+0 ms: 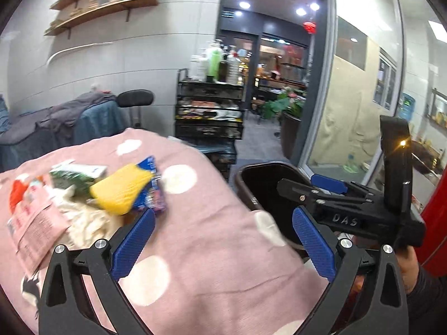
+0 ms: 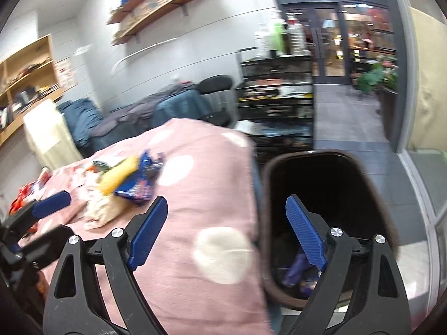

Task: Collect trash
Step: 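Move both tools back over the remaining trash on the table, then grasp the pink snack packet with left tool while right tool grasps yellow foam net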

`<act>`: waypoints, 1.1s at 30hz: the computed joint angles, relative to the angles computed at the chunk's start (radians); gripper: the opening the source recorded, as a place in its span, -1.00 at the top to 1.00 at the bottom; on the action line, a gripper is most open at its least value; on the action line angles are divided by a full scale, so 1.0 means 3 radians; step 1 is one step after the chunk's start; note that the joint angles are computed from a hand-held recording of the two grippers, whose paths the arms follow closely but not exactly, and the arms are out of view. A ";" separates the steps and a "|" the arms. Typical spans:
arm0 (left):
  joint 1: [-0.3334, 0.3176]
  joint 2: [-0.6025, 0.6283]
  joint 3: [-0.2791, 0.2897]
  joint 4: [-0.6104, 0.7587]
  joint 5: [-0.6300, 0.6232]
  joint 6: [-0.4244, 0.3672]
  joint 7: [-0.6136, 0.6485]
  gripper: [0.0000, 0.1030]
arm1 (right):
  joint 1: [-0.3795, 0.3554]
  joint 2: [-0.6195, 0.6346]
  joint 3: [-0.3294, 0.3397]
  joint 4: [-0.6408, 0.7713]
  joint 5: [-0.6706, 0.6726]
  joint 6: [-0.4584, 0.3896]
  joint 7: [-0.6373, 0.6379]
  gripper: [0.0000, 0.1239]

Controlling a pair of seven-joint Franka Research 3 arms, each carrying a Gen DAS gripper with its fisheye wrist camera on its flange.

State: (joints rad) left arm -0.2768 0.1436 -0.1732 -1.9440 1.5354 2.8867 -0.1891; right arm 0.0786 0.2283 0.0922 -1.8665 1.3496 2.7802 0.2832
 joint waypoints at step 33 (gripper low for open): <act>0.1044 -0.0956 0.0132 -0.1423 -0.0311 0.0135 -0.0414 -0.89 | 0.0349 0.1159 0.0274 0.1653 -0.1845 -0.1492 0.1880 -0.23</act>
